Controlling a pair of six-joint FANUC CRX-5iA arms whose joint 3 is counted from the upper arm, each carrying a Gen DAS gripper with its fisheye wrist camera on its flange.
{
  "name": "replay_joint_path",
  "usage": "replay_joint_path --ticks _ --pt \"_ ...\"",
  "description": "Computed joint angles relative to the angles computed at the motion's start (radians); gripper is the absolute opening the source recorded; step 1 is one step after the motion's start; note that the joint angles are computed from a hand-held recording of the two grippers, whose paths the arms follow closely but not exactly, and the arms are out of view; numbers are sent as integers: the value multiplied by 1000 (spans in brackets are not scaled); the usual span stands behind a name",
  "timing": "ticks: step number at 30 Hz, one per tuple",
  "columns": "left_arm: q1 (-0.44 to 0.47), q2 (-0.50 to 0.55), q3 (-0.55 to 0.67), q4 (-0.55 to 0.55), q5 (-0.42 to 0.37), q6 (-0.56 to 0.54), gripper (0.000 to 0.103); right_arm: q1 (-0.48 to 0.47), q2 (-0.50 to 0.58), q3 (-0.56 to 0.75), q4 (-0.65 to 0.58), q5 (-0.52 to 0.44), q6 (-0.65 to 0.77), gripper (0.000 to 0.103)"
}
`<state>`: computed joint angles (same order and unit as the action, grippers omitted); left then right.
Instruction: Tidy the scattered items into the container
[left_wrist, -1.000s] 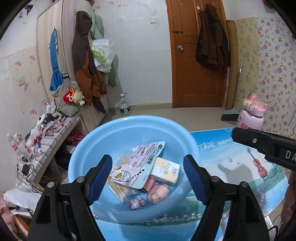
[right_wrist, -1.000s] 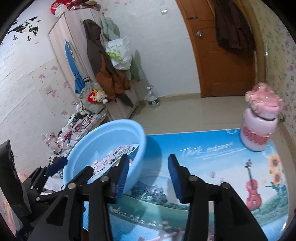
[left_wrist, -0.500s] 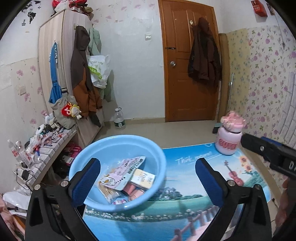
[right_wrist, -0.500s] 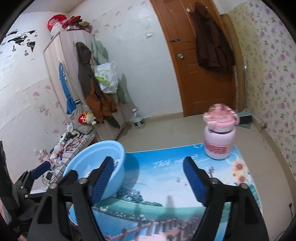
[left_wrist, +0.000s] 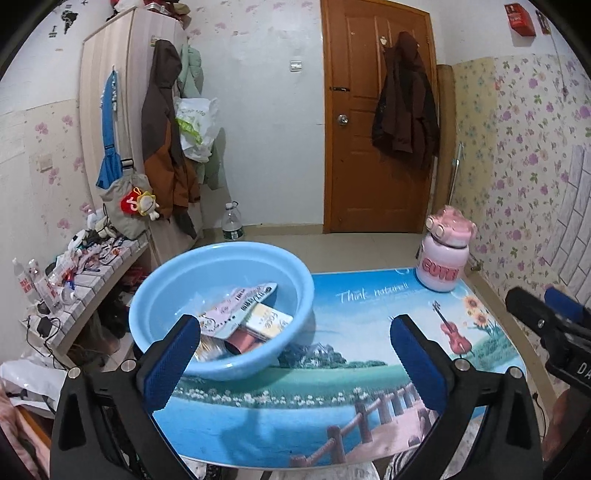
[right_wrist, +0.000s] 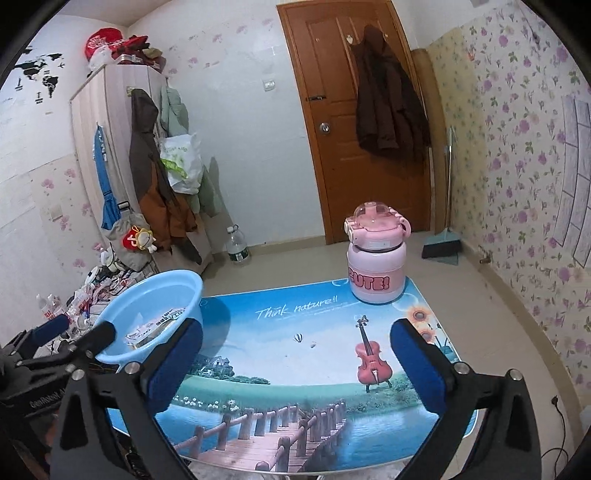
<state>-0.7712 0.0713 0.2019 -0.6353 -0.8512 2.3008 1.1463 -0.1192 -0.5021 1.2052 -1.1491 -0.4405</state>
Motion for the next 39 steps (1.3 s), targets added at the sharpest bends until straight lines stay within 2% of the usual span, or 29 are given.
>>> replay_joint_path --ticks 4,7,9,12,18,27,31,39 --pt "-16 -7 -17 -21 10 19 103 25 14 -47 116 -52 -90 103" --pt "-16 0 -13 -17 -2 3 103 55 61 -29 136 -142 -92 103" --pt "-13 1 -12 -11 -2 4 103 66 79 -15 132 -168 -65 103" --pt "-18 3 -6 -21 -5 8 103 59 69 -9 117 -127 -21 103" --pt "-14 4 -8 -9 -2 0 103 35 21 -35 90 -57 -57 103" --pt "-8 17 -13 29 9 -24 103 33 38 -17 -9 -52 -21 103" --pt "-9 29 -9 42 5 -34 103 24 28 -15 -57 -8 -3 103" --pt "1 49 0 81 -1 -50 103 5 7 -29 -130 10 -33 103"
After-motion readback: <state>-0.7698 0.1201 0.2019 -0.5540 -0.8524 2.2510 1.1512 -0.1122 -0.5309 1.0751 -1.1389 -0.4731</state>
